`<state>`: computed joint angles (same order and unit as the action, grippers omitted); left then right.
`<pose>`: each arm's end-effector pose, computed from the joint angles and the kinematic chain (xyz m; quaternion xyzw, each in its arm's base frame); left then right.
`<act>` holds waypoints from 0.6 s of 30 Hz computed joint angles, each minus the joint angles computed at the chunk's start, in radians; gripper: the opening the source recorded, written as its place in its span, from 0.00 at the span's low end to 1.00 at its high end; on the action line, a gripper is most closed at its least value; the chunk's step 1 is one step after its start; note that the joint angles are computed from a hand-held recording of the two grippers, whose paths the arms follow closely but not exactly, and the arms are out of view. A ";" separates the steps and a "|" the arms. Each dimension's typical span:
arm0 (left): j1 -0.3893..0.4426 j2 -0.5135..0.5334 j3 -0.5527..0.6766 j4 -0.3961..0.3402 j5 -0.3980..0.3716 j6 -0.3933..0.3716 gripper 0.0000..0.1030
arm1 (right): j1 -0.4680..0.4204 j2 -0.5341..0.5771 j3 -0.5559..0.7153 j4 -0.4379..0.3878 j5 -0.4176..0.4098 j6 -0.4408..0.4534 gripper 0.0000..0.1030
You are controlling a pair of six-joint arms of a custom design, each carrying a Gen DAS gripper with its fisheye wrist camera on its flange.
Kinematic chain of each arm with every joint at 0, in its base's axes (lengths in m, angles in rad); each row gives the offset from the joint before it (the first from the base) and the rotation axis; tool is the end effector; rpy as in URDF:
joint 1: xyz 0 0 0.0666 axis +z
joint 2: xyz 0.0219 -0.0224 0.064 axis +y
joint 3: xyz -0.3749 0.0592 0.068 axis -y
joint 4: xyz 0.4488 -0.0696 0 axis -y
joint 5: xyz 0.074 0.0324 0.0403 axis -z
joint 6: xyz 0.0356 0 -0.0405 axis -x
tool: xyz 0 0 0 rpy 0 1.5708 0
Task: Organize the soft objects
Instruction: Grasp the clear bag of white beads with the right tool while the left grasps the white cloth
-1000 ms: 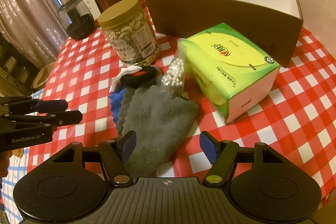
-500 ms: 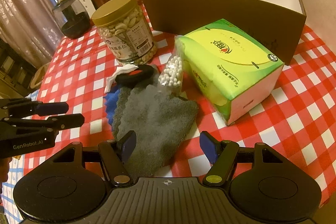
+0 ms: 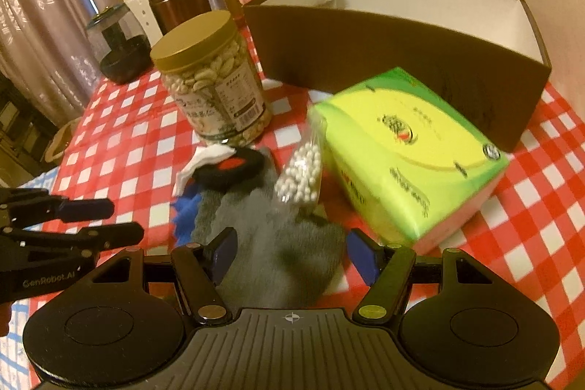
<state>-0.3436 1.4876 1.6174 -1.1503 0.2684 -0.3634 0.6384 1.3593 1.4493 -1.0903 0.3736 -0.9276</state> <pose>0.5240 -0.1979 0.4755 0.3643 0.8822 -0.1261 0.2705 0.4210 0.2958 0.4615 0.1876 0.9255 0.0687 0.3217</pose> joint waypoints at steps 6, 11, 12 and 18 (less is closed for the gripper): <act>-0.002 0.026 0.017 0.015 -0.009 0.003 0.40 | -0.027 0.042 0.025 0.024 0.015 0.053 0.63; -0.006 0.047 0.033 0.027 -0.009 0.002 0.40 | -0.041 0.080 0.045 0.032 0.012 0.092 0.53; -0.007 0.050 0.035 0.031 -0.008 0.001 0.40 | -0.041 0.083 0.046 0.035 0.016 0.092 0.52; -0.018 0.079 0.053 0.042 -0.010 -0.022 0.39 | -0.047 0.103 0.057 0.057 0.035 0.117 0.36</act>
<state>-0.3615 1.5668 1.6699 -1.1081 0.2585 -0.3856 0.5915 1.4623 1.5066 -1.0335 0.4089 -0.8104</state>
